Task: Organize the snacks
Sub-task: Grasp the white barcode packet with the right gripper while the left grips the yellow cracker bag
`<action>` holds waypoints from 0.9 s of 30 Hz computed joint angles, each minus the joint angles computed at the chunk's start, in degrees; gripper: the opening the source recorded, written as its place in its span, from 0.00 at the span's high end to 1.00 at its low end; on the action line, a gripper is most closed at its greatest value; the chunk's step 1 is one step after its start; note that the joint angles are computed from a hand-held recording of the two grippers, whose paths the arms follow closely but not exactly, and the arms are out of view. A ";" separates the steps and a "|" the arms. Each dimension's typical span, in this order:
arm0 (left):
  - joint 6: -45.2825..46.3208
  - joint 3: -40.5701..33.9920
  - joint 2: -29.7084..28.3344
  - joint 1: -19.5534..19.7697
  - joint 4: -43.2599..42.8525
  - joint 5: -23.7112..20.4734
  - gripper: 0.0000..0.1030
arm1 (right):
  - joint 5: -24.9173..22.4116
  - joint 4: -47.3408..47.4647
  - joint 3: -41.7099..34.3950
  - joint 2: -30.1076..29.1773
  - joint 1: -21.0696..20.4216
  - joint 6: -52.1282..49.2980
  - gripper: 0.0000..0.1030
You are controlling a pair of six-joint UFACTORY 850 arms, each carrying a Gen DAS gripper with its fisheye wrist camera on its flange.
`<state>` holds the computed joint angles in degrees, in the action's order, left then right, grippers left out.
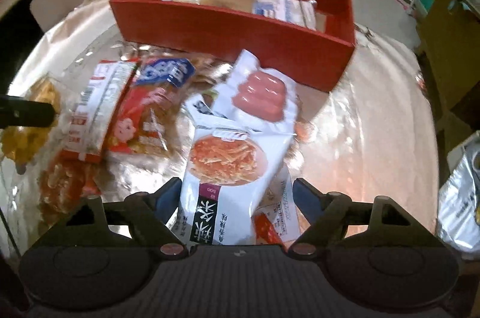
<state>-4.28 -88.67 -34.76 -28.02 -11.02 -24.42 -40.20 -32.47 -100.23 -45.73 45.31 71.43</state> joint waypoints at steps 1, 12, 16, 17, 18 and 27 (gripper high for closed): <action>0.56 0.08 0.10 -0.03 -0.63 0.11 0.30 | 1.47 -0.01 0.85 0.56 -0.27 1.13 0.18; 2.54 -0.10 0.09 -0.33 -3.58 1.58 0.30 | 5.19 -10.04 5.04 4.63 -0.26 13.85 0.19; 2.76 -0.33 -0.10 -0.46 -3.66 1.38 0.30 | 5.03 -8.96 4.87 4.30 -0.54 13.27 0.19; 3.11 -0.32 -0.07 -0.49 -3.94 1.36 0.30 | 5.09 -8.75 4.89 4.25 -0.54 13.15 0.19; 3.40 -0.29 -0.03 -0.48 -4.28 1.35 0.30 | 5.33 -8.56 5.11 4.34 -0.57 13.23 0.19; 4.89 -0.24 0.14 -0.13 -6.92 1.70 0.30 | 6.77 -12.15 6.59 5.77 -0.58 18.36 0.19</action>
